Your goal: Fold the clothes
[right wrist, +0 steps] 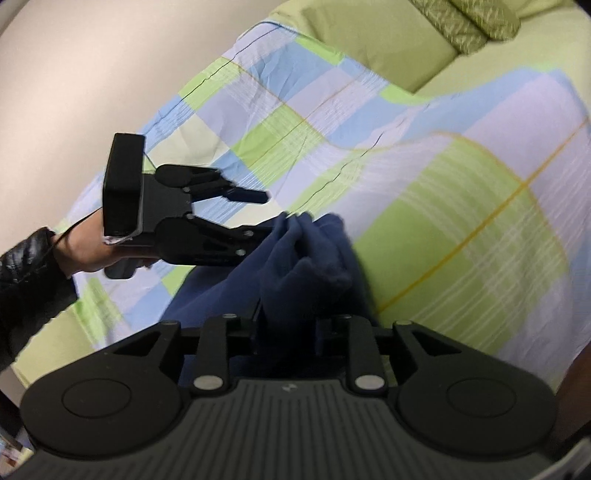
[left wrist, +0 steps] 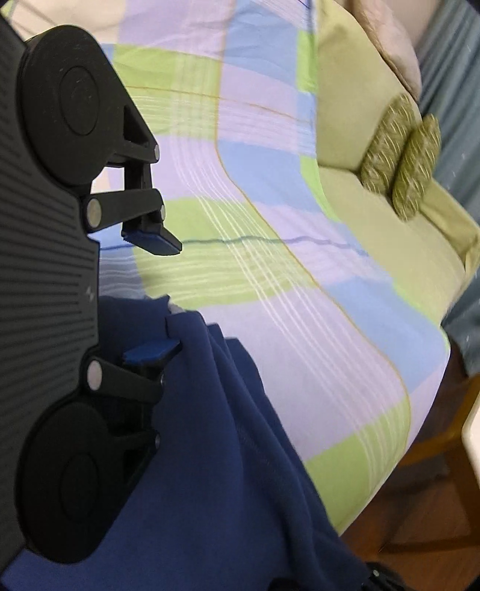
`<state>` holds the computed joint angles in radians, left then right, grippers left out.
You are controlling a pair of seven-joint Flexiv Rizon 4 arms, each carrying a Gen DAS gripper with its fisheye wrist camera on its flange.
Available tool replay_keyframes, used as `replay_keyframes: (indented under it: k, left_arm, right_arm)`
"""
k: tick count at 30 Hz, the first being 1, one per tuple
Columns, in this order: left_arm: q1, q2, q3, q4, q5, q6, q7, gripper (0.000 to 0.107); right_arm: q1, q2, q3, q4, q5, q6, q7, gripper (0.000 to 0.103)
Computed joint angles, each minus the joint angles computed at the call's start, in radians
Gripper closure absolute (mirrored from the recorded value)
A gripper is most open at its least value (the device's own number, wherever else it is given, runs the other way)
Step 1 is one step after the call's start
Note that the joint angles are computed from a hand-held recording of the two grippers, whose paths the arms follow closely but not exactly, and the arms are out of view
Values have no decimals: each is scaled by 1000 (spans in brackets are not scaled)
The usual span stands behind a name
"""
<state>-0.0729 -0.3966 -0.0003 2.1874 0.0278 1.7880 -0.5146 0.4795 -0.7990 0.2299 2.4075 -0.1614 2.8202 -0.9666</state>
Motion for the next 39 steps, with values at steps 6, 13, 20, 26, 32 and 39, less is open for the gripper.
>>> replay_keyframes:
  k: [6,13,20,26,32,39]
  left_arm:
    - [40,131,37,151,0,128,-78,35]
    - [155,235,102,405,177,332,8,31]
    - [122,-62,148,455,193,752,290,30]
    - [183,-221,83,361,261,875,281,29]
    - [268,-228,35,281,376,785,259,29]
    - [206,-299,87,216,389,830,451,33]
  right_arm:
    - [64,94,-35,36,126,-46,-100,69]
    - [190,312,-105,145,131,-249,-530,45]
    - [563,373,-236,123,448,-429,-1161,44]
    - [764,285,-327,40,627,-413,-1539,34]
    - [765,217,-319,-4,619,-378,-1765,34]
    - [733,213,-265,-30,637,-401,-1919,37]
